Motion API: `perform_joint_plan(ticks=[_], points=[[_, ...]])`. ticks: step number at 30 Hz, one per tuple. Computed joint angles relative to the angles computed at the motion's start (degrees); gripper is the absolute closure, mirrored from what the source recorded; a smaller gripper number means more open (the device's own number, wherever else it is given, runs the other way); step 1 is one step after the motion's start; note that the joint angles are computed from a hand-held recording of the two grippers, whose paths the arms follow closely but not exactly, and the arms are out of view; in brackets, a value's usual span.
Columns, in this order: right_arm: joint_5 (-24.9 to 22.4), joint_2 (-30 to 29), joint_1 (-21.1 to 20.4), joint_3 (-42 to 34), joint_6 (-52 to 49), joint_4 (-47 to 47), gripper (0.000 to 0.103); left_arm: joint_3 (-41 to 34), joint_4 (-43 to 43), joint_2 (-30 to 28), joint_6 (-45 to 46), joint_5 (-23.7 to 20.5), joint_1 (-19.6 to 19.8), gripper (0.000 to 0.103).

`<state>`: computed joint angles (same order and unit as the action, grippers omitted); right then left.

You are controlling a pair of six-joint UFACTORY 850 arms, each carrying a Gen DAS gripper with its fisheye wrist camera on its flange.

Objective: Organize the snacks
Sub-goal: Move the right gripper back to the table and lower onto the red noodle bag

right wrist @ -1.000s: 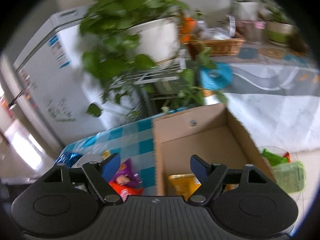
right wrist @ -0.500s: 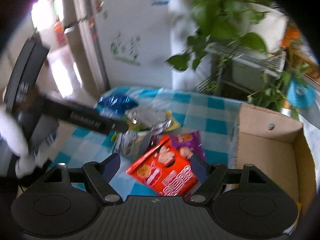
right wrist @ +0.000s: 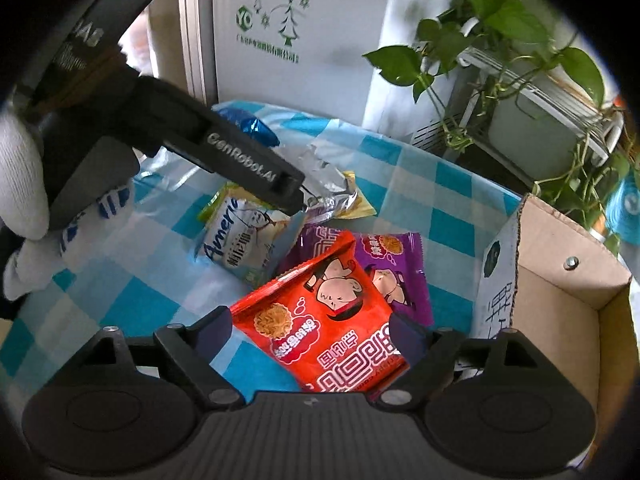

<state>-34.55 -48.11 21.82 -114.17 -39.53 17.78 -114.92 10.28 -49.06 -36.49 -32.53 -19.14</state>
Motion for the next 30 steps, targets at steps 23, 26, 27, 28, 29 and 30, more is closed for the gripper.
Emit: perform_joint_plan(ticks=[23,26,27,28,29,30], points=[[-14.7,-5.1,0.1,-8.2,7.3,4.7,0.009,8.4,-0.3,4.5,4.7,-6.3,1.7,0.016],[-18.6,-6.1,-0.7,-9.8,7.0,9.8,0.009,11.0,-1.5,6.1,6.4,-6.1,2.2,0.016],[-18.8,-5.6,-0.8,-8.9,6.4,10.8,0.009,12.1,-0.9,6.7,6.4,-5.8,2.2,0.015],[-18.9,-5.1,-0.7,-8.1,5.8,11.3,0.009,13.1,-0.2,7.3,6.3,-5.5,2.2,0.015],[-18.9,-4.5,-0.6,-7.0,5.2,11.3,0.009,13.9,0.5,7.8,6.6,-5.5,2.2,0.015],[-18.6,-3.8,-0.3,-5.9,4.2,11.0,0.009,14.6,1.1,8.2,7.2,-5.4,2.1,0.015]])
